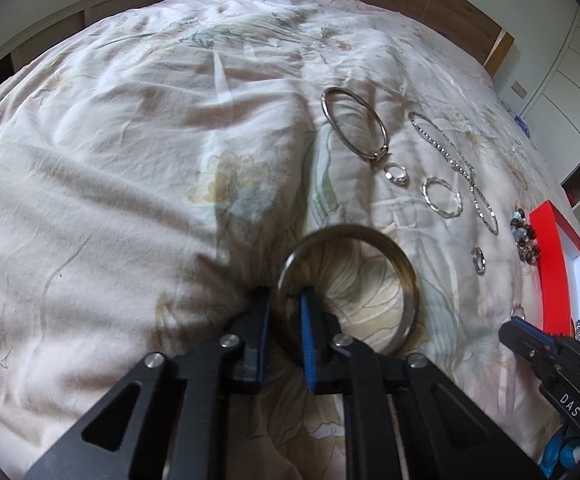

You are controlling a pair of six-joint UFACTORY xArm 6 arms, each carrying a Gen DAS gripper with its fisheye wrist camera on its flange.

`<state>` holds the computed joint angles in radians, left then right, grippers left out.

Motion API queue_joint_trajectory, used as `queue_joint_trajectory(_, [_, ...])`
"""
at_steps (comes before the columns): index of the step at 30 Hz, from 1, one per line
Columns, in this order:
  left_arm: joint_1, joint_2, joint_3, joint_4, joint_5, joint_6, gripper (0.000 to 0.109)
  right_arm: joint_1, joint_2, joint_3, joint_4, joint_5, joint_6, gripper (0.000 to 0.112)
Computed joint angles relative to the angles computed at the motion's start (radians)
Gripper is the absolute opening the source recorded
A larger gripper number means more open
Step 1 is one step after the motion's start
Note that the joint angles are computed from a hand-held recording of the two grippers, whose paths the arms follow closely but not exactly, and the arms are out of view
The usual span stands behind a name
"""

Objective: Organize jewelry
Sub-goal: 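Grasp the dark brown bangle with the left tool while the right tool reaches the twisted silver hoop, then grasp the twisted silver hoop earring with the right tool and lift it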

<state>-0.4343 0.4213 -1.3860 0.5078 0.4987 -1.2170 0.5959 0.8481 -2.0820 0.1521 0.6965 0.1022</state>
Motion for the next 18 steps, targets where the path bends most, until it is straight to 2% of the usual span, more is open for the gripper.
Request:
queue_joint_trajectory(3, [-0.002,-0.011,0.007,0.016,0.000,-0.027,0.008,-0.001,-0.034,0.052,0.058,-0.033,-0.034,0.005])
queue_joint_trajectory(12, [-0.034,-0.068,0.045,-0.005,0.033,-0.045,0.008,0.021,-0.196,0.281,0.229,-0.120,-0.148,0.004])
queue_joint_trajectory(18, [-0.086,-0.147,0.110,-0.001,0.075,-0.068,0.008,0.039,-0.330,0.441,0.295,-0.180,-0.187,0.004])
